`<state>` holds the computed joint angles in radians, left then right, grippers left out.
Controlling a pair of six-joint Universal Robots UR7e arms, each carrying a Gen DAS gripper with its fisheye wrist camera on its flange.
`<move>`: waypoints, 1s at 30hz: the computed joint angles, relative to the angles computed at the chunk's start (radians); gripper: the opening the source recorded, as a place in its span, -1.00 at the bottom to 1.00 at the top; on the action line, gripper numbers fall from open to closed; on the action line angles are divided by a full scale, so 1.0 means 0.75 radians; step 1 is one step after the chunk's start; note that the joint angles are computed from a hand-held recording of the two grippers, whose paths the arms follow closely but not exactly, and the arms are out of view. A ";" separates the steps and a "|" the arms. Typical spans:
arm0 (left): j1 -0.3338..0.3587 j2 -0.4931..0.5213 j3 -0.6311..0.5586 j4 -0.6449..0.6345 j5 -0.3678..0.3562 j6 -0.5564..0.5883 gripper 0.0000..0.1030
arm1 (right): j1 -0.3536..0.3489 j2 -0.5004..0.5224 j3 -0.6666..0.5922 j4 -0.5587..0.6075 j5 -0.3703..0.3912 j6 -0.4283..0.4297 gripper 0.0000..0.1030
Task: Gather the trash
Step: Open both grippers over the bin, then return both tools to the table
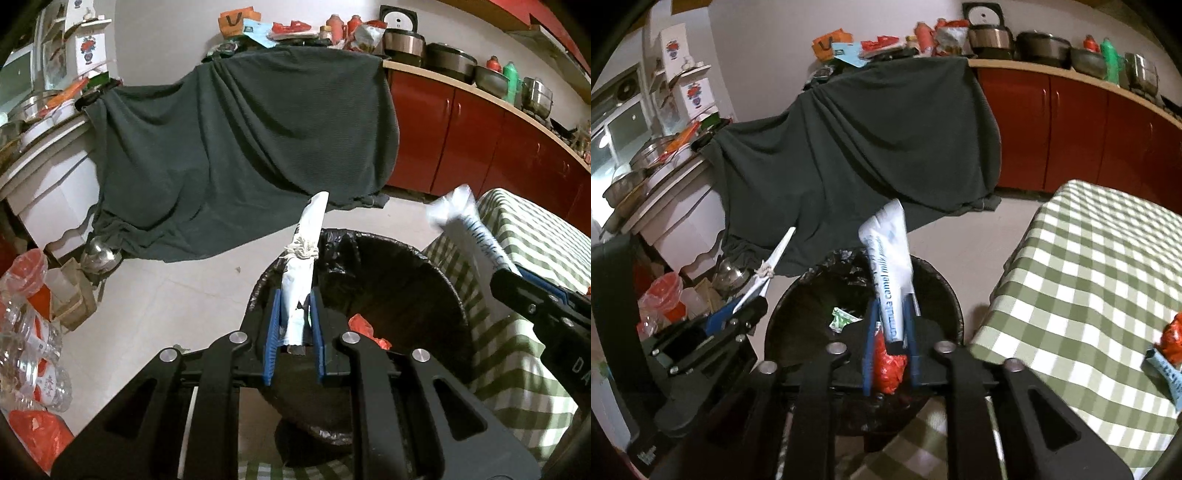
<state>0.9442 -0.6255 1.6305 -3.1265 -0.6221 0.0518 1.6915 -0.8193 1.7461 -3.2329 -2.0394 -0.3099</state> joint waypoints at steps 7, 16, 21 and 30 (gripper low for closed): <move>0.008 -0.003 -0.001 -0.009 0.013 -0.018 -0.04 | 0.001 -0.018 0.019 -0.038 -0.014 0.011 -0.11; -0.045 -0.037 0.060 -0.057 -0.020 -0.030 0.34 | 0.016 -0.135 0.172 -0.225 -0.072 -0.059 0.38; -0.101 -0.055 0.109 -0.038 -0.091 -0.060 0.42 | 0.011 -0.214 0.281 -0.358 -0.165 -0.094 0.49; -0.220 -0.024 0.161 0.038 -0.210 -0.114 0.46 | -0.045 -0.446 0.510 -0.511 -0.301 -0.127 0.49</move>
